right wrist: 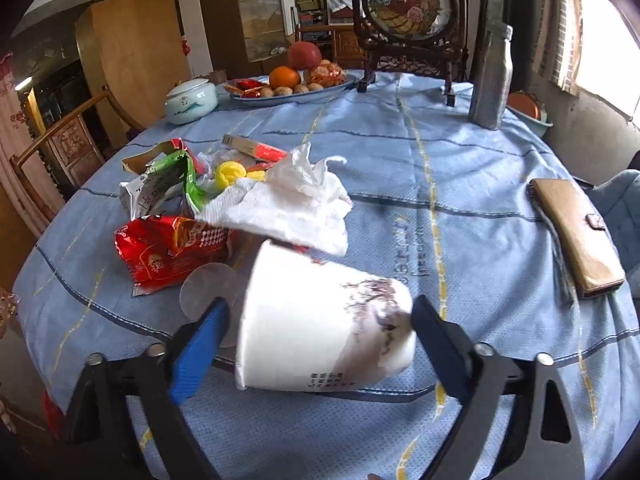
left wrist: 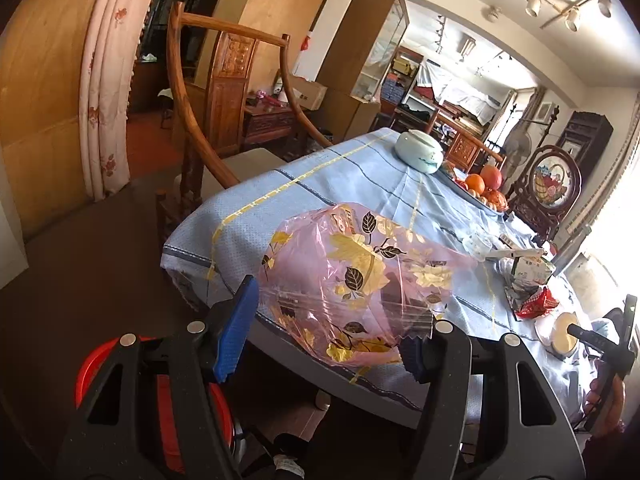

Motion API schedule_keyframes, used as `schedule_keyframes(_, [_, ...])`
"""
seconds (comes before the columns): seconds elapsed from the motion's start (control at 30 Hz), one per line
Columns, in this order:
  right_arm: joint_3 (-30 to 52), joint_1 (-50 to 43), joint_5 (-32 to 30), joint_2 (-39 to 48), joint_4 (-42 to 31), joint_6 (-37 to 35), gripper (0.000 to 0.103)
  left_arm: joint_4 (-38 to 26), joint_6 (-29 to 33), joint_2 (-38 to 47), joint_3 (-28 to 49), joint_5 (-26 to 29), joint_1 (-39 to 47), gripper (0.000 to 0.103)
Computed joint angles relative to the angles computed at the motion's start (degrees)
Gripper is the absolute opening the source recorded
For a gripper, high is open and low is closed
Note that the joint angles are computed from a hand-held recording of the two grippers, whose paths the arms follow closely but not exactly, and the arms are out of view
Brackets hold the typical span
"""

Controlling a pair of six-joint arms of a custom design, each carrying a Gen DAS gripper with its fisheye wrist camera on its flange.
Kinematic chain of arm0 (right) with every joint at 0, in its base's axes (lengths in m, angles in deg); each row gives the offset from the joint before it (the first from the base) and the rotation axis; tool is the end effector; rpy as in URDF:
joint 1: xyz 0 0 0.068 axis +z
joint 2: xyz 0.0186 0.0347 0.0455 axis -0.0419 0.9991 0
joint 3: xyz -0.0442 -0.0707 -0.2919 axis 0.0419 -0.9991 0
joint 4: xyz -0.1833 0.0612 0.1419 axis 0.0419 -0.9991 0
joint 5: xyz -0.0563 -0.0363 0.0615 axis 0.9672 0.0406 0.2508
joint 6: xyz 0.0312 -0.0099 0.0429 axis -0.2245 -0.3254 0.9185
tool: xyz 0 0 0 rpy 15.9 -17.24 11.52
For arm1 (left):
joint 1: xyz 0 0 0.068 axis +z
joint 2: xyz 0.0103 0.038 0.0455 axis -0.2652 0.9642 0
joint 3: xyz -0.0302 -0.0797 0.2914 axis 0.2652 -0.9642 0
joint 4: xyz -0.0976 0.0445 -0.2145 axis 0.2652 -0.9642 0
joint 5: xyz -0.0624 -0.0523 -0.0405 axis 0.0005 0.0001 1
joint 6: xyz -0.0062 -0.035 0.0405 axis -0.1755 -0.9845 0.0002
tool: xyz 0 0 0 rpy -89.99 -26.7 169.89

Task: Collect trash
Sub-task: 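Carry the bag and cup to the red wastebasket and release both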

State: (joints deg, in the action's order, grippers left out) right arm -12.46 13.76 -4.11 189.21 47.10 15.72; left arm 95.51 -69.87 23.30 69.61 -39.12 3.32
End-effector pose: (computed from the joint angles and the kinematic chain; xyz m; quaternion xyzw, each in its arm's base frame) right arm 0.2890 0.0747 0.1123 0.1134 0.9266 0.0094 0.3585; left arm 0.2614 0.0723 0.1277 -0.0981 0.8774 -0.1515 0.4446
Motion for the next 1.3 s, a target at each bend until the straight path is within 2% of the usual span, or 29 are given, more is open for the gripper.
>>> schedule_keyframes(0.07, [-1.6,-1.0,-1.9,-1.9,1.4,0.5,0.05,0.1,-0.1,0.6,0.6,0.5,0.0,0.062])
schedule_keyframes(0.23, [-1.6,-0.9,-0.6,-2.8,0.6,-0.9,0.042,0.3,-0.1,0.8,0.7,0.8,-0.4,0.062])
schedule_keyframes(0.33, [-4.2,0.0,6.5,-4.5,2.9,-0.8,0.015,0.4,0.0,-0.1,0.2,0.7,-0.7,0.062])
schedule_keyframes(0.37, [-5.6,-0.5,5.5,-5.4,4.5,-1.2,0.009,0.4,0.0,-0.4,0.1,0.7,-0.8,0.062])
schedule_keyframes(0.4, [-6.5,-1.3,3.8,-6.2,5.4,-1.5,0.007,0.4,0.0,-0.8,-0.1,0.7,-0.9,0.062])
schedule_keyframes(0.57, [-8.7,0.4,3.6,-10.2,8.3,-2.9,0.006,0.6,0.0,-2.5,-1.0,-0.3,-1.4,0.062])
schedule_keyframes(0.77, [-4.5,8.5,1.0,-12.0,7.7,-5.1,0.006,-1.2,-0.7,-5.2,-2.0,-1.8,-0.9,0.062])
schedule_keyframes(0.83, [-1.1,12.0,-1.4,-9.9,7.7,-6.1,0.006,-2.1,-0.8,-6.7,-2.8,-2.5,-0.2,0.062])
schedule_keyframes(1.0, [11.7,18.8,-11.8,-0.8,5.1,-8.5,0.006,-5.3,-0.2,-8.9,-4.5,-6.6,3.1,0.062])
schedule_keyframes(1.13, [23.6,23.2,-18.4,7.3,0.6,-8.9,0.006,-5.9,1.3,-4.2,-5.0,-7.7,8.8,0.063])
schedule_keyframes(1.17, [26.5,24.2,-19.7,9.1,-0.8,-8.8,0.006,-5.6,1.8,-1.6,-4.8,-8.8,10.2,0.065])
schedule_keyframes(1.23, [31.3,26.3,-20.9,12.2,-3.0,-8.3,0.006,-5.3,2.2,3.6,-3.7,-9.1,13.4,0.083])
schedule_keyframes(1.3, [36.4,28.1,-21.7,15.3,-6.5,-8.1,0.006,-5.0,1.3,9.6,-1.7,-9.4,16.5,0.093])
